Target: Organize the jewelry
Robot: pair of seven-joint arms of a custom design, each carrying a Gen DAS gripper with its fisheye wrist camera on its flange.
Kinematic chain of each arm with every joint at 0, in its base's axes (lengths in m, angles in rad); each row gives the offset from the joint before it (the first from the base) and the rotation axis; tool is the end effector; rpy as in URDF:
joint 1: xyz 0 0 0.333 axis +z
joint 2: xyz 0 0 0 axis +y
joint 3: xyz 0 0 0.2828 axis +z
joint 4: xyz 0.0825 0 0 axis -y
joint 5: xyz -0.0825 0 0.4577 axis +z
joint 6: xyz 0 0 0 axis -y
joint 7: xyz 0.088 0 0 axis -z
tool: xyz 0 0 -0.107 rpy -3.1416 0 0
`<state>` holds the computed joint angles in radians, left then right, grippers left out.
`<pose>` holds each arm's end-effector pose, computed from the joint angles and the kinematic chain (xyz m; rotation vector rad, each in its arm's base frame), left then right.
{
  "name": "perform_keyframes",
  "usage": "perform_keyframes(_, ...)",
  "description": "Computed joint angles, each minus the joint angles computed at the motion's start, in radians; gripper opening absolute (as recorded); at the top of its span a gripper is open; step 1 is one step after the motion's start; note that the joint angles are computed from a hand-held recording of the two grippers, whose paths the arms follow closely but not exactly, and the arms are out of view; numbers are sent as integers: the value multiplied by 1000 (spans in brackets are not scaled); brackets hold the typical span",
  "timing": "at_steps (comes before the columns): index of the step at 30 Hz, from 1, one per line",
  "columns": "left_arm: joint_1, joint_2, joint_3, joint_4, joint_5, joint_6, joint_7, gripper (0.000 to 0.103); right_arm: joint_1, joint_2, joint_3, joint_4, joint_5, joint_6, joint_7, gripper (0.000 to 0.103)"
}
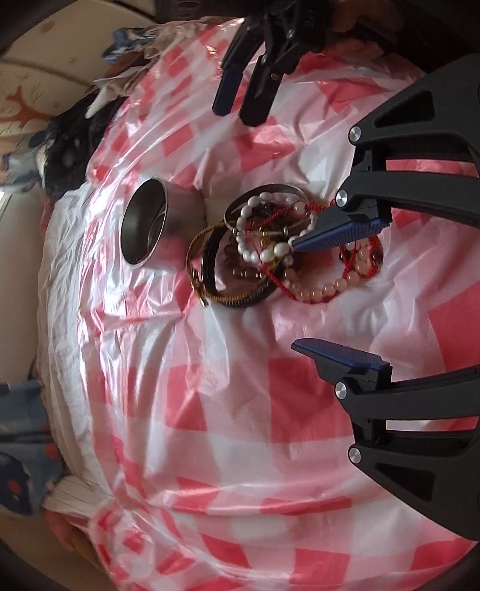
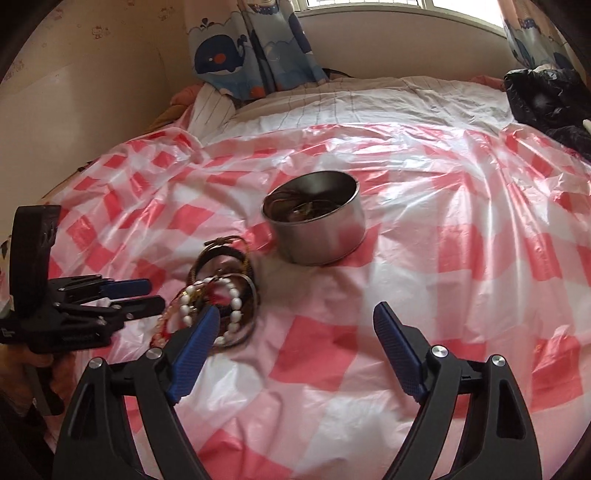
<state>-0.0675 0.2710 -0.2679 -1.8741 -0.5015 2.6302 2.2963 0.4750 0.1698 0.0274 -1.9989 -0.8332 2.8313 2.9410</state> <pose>0.6770 -0.2150 0.3535 -1.2612 2.5524 -0.8895 0.5776 0.3601 0.3645 -1.5725 1.8330 -0.5037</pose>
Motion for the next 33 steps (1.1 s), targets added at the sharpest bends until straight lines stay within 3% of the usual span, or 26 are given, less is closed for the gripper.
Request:
perform_keyframes(6,-27,17,-1,-5,77,28,-14,46,9,30,-5,20,29,21,-25,82)
perform_keyframes(12,-12,38,-11,21,53,60,-36,46,13,28,-21,7,38,54,-3,82)
perform_keyframes(18,8,90,-34,86,22,21,-15,46,16,34,-23,8,55,60,-18,82)
perform_keyframes(20,19,91,-44,94,4,-8,7,34,18,35,-25,8,60,61,-23,82)
perform_keyframes(21,25,87,-48,96,-6,-27,22,21,18,35,-26,8,61,62,-25,82)
perform_keyframes(24,15,66,-37,76,4,-26,33,12,21,37,-28,10,66,61,-26,82)
perform_keyframes(29,20,32,-32,53,-33,-37,72,7,23,37,-31,9,67,62,-25,82)
perform_keyframes(33,-18,56,13,75,71,-56,-21,10,22,39,-30,10,78,64,-36,82)
